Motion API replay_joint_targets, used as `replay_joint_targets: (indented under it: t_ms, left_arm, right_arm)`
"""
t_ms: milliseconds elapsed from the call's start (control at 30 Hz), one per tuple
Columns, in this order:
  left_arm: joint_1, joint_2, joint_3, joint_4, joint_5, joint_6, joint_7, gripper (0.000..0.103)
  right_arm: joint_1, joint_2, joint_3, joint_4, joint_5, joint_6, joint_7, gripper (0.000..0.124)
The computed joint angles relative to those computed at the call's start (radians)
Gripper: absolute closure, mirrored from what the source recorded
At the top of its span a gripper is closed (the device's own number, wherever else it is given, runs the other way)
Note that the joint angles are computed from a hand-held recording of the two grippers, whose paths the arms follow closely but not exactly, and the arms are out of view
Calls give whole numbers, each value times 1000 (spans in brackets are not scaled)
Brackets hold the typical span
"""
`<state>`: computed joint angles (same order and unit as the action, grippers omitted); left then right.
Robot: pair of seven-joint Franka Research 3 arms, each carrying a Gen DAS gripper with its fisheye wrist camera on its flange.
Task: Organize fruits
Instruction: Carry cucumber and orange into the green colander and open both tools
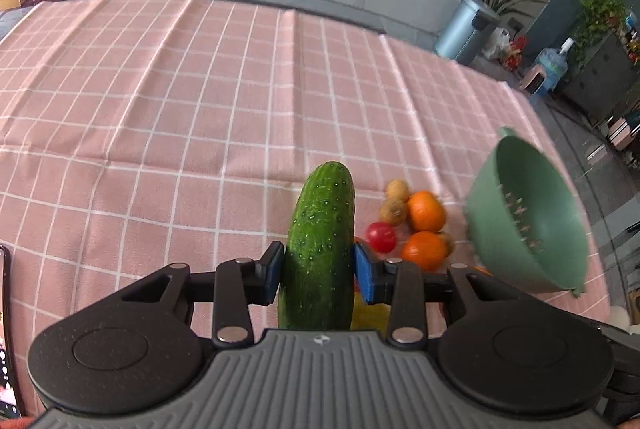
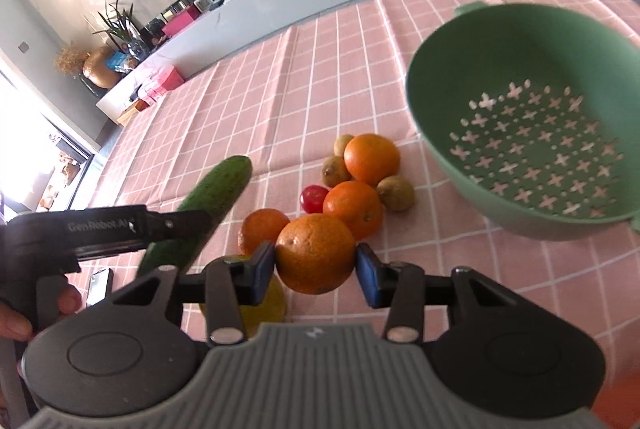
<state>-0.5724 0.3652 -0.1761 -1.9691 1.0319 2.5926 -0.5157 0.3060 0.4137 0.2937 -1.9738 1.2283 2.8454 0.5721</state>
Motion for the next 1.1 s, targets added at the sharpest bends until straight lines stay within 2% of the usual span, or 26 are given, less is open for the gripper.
replay_joint_targets:
  t_ms: [100, 233, 367, 500, 733, 867, 1100]
  left_arm:
    - [-18, -9, -5, 23, 17, -32, -1, 61]
    - [-38, 11, -17, 90, 21, -74, 30, 61]
    - [-58, 67, -20, 192, 6, -83, 113, 61]
    - [-83, 148, -7, 314, -26, -71, 216, 61]
    - [-117, 322, 20, 565, -158, -75, 463, 61]
    - [-121, 447, 17, 746, -275, -117, 634, 61]
    - [-147, 627, 39, 1023, -444, -208, 831, 61]
  right_arm:
    - [-21, -42, 14, -32, 74, 9, -94, 83]
    - [-25, -92, -13, -53, 152, -15, -180, 83]
    - [-15, -129, -51, -68, 200, -9, -260, 83]
    - [-7, -138, -87, -65, 174, 8, -277, 83]
    - [-25, -89, -118, -26, -17, 46, -210, 83]
    - [-40, -38, -128, 19, -178, 56, -126, 83]
    - [-35, 50, -162, 103, -449, 39, 49, 83]
